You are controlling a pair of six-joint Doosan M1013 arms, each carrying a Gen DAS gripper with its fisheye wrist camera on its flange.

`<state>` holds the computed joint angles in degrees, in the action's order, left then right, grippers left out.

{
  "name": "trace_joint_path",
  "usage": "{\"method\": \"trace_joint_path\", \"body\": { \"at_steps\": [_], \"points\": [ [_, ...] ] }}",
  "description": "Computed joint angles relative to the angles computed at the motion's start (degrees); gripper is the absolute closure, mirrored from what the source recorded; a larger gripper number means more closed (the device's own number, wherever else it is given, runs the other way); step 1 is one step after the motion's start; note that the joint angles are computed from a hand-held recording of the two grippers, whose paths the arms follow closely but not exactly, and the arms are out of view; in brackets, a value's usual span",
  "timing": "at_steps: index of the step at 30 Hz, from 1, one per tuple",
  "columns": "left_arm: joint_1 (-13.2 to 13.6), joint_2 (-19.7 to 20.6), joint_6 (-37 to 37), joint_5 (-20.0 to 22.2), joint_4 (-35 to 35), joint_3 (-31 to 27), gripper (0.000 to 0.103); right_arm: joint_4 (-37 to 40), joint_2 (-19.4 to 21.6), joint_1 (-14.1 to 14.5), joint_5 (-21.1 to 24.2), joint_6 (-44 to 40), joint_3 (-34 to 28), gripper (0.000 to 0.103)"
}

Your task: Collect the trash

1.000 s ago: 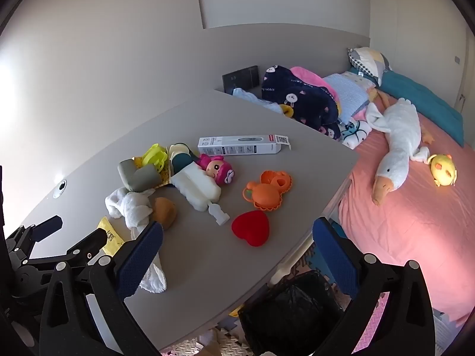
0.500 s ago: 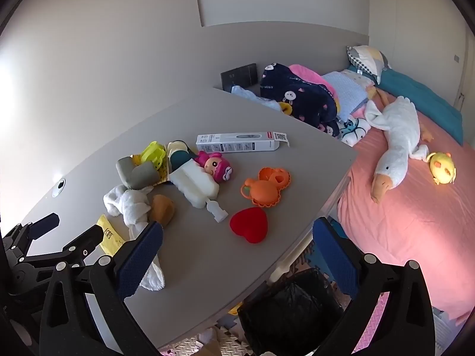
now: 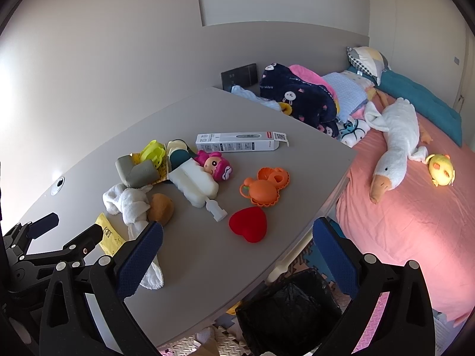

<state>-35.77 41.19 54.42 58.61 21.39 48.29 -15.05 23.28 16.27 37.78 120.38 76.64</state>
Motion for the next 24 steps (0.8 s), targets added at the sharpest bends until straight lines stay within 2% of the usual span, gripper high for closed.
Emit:
{"method": "trace_joint_path", "body": {
  "at_steps": [24],
  "points": [
    [0.03, 0.40, -0.07, 0.42, -0.12, -0.48, 0.006, 0.09, -0.03, -0.09, 0.11, -0.15, 0.12, 0.003]
  ]
}}
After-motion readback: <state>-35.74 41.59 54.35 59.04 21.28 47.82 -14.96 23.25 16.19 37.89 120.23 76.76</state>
